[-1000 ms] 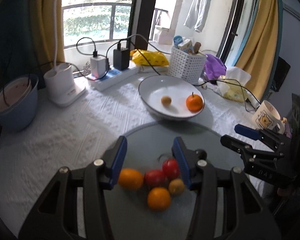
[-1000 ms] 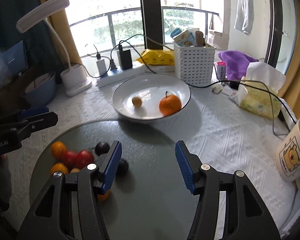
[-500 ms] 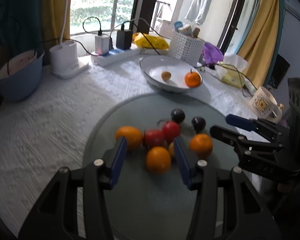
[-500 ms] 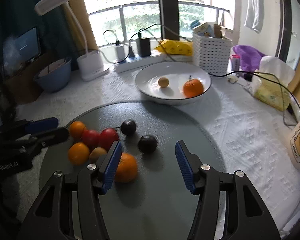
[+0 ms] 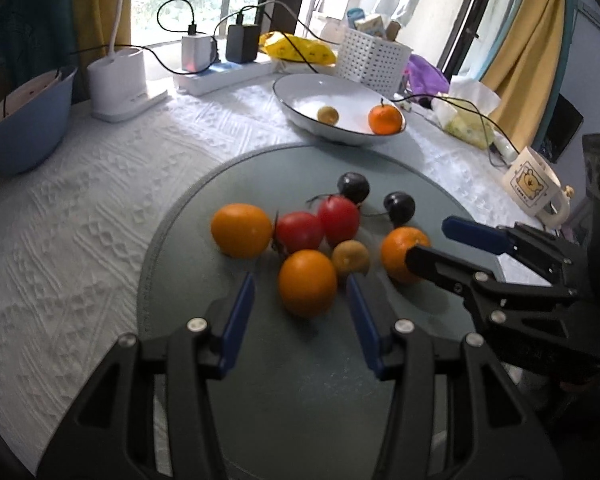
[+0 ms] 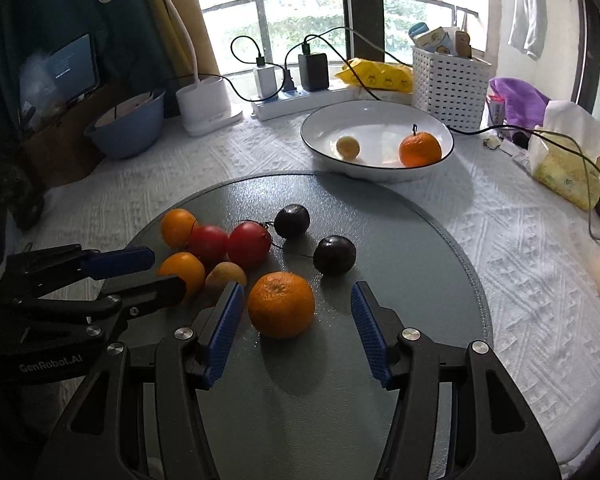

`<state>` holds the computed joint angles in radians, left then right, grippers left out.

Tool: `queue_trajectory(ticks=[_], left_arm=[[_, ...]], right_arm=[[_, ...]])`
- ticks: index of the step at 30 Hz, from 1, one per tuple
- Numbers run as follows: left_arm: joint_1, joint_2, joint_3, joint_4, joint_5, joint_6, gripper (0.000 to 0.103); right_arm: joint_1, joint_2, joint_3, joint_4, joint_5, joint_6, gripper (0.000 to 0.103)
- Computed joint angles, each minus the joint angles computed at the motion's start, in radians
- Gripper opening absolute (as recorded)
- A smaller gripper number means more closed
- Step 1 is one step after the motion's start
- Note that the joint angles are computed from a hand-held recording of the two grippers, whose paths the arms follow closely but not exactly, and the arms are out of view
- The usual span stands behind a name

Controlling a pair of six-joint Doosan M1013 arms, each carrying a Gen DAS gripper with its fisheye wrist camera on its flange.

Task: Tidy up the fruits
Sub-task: 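Return both tools to the mat while the right grasps an orange, then lift the orange with the right tool while the left grasps another orange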

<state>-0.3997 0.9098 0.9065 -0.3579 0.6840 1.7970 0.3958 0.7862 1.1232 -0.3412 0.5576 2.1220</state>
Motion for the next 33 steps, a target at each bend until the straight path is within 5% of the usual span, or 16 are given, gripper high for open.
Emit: queue_trajectory(ticks=[15, 23, 33], left_arm=[[-0.004, 0.021, -0.029, 0.036, 0.02, -0.032, 0.049], [-0.004, 0.023, -0.031, 0.011, 0.02, 0.0, 0.033], [-0.004, 0.011, -0.016, 0.025, -0.011, -0.004, 0.033]], right_arm=[[-0.005, 0.022, -0.023, 0.061, 0.024, -0.077, 0.059], [-0.005, 0.028, -0.03, 0.101, 0.023, -0.147, 0.044], [-0.006, 0.021, -0.022, 0.089, 0.011, -0.146, 0.041]])
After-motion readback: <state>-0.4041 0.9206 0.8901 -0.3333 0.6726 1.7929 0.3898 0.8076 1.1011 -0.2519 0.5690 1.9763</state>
